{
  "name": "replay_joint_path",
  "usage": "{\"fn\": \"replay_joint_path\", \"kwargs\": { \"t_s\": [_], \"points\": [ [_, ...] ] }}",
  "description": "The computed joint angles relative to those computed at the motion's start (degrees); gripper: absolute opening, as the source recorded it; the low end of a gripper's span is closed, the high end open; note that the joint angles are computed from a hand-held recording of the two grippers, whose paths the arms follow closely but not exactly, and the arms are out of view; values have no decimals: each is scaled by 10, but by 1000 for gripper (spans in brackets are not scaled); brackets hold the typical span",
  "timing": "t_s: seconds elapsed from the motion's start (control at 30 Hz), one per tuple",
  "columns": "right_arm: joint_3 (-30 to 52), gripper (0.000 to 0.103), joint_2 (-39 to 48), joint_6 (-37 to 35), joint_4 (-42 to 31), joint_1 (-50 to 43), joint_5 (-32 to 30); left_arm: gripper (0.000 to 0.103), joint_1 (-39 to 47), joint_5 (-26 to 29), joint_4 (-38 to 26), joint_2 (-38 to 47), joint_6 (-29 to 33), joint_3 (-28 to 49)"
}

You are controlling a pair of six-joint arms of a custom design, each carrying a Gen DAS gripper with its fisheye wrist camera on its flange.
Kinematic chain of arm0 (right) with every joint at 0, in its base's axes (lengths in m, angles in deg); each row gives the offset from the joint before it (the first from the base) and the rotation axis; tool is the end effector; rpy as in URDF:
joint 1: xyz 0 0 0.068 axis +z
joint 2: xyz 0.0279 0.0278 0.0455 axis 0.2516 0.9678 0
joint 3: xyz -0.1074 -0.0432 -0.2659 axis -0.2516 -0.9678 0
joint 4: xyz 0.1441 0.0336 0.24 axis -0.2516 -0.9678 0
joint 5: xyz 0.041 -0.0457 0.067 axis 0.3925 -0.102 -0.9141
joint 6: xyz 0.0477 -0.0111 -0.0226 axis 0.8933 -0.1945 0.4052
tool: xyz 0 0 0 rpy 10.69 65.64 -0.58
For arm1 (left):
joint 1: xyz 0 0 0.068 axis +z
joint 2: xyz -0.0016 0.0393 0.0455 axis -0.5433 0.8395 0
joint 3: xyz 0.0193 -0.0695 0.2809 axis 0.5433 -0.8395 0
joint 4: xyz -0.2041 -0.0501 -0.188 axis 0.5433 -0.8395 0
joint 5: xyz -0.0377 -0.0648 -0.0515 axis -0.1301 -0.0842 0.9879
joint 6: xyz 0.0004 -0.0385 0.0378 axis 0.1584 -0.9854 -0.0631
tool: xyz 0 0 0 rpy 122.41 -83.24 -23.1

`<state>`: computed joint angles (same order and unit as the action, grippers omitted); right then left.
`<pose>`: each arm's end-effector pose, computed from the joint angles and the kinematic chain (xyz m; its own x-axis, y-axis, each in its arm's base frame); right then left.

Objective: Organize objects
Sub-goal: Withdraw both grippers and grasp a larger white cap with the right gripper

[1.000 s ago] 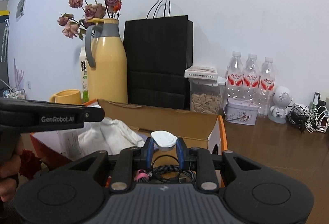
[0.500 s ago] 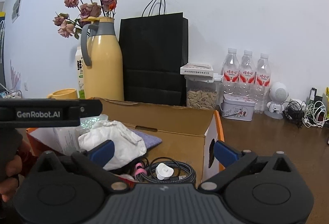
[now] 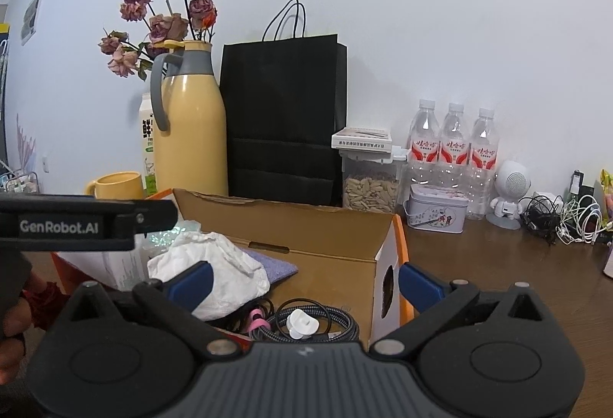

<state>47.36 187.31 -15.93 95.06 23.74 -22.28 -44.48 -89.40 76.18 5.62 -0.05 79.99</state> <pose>0.2935 0.0622 0.0593 -0.2545 -0.2045 -0.9452 -0.5798 0.8145 -0.0201 0.2512 -0.0371 0.1158 -0.2901 -0.1659 -0.9425 -0.2582 0.9619 -0.0898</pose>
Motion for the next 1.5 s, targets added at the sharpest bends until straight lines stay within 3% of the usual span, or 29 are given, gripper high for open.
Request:
{"fn": "replay_joint_path", "kwargs": {
  "t_s": [0.37,0.6,0.73,1.07,1.23,1.43,1.5],
  "points": [
    [-59,103,-12,-10,74,-29,-28,103,-2,-3,-42,-72,-15,-58],
    [-92,103,-25,-28,75,-103,-98,103,12,17,-98,-146,-10,-96],
    [-79,103,-31,-70,-1,-161,-137,103,26,28,-122,-174,-11,-113],
    [3,102,-4,-150,-172,-222,-132,103,54,35,-237,-303,-19,-142],
    [73,79,22,-166,-258,-183,-88,103,52,25,-273,-339,-23,-145],
    [125,61,53,-152,-290,-152,-66,103,45,12,-291,-342,-29,-143],
    [135,50,63,-144,-295,-152,-78,103,37,4,-297,-346,-32,-143]
  ]
}}
